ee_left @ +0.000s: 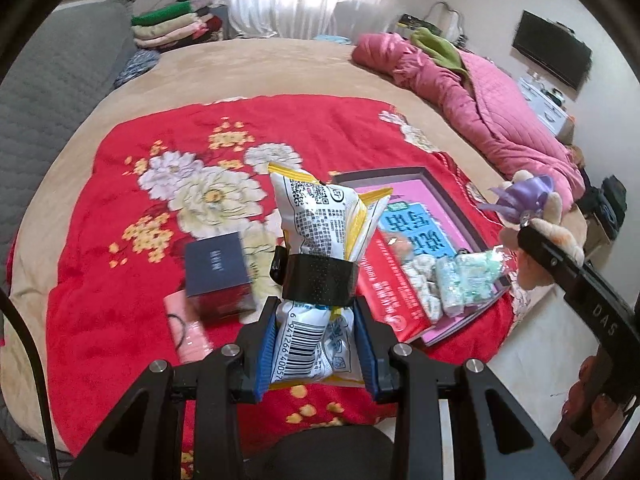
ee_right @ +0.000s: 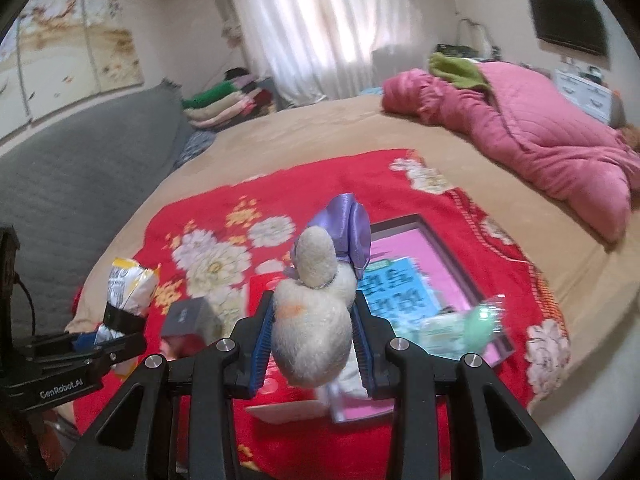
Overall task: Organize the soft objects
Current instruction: 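Carry the snack bag and plush bunny in both tools over the gray box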
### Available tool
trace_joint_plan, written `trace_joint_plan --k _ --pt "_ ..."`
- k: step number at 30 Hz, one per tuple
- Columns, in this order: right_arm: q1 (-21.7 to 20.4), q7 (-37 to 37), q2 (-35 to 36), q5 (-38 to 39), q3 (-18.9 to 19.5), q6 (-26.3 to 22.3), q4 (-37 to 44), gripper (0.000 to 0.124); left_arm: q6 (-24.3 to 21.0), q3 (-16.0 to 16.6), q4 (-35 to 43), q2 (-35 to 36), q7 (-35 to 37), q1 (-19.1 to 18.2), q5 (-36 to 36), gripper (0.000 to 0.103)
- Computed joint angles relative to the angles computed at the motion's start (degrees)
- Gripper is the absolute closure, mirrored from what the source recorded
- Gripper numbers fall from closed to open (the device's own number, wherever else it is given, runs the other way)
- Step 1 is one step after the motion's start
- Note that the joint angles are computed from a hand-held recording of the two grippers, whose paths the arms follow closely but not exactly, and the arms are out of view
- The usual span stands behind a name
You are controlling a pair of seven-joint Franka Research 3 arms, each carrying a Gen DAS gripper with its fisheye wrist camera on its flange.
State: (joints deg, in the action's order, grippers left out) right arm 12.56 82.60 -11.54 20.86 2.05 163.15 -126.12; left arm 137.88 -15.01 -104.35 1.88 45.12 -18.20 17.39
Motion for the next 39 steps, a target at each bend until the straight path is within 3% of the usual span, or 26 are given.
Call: trace_joint_plan --k 5,13,28,39 --pt "-2.8 3.2 -1.0 -2.5 -0.5 1.0 -1.4 0.087 -0.4 -0.7 4.9 4.3 2.3 -1.2 -0.3 0.067" --pt "-3.8 3.1 -1.0 -1.2 -1.9 1.3 -2.3 0.087 -1.9 -1.1 14.6 13.2 6.9 -3.8 -2.6 0.067" --pt "-4.4 -1.3 2.5 3.3 -3.6 0.9 -1.0 0.087 -13.4 0.5 38.2 31.5 13.0 -9.2 -4.5 0.067" --pt "-4.9 -5.0 5.8 5.4 -3.6 -1.2 0.9 0.087 -18.7 1.8 50.6 40.3 15.6 -11.6 -6.2 0.067"
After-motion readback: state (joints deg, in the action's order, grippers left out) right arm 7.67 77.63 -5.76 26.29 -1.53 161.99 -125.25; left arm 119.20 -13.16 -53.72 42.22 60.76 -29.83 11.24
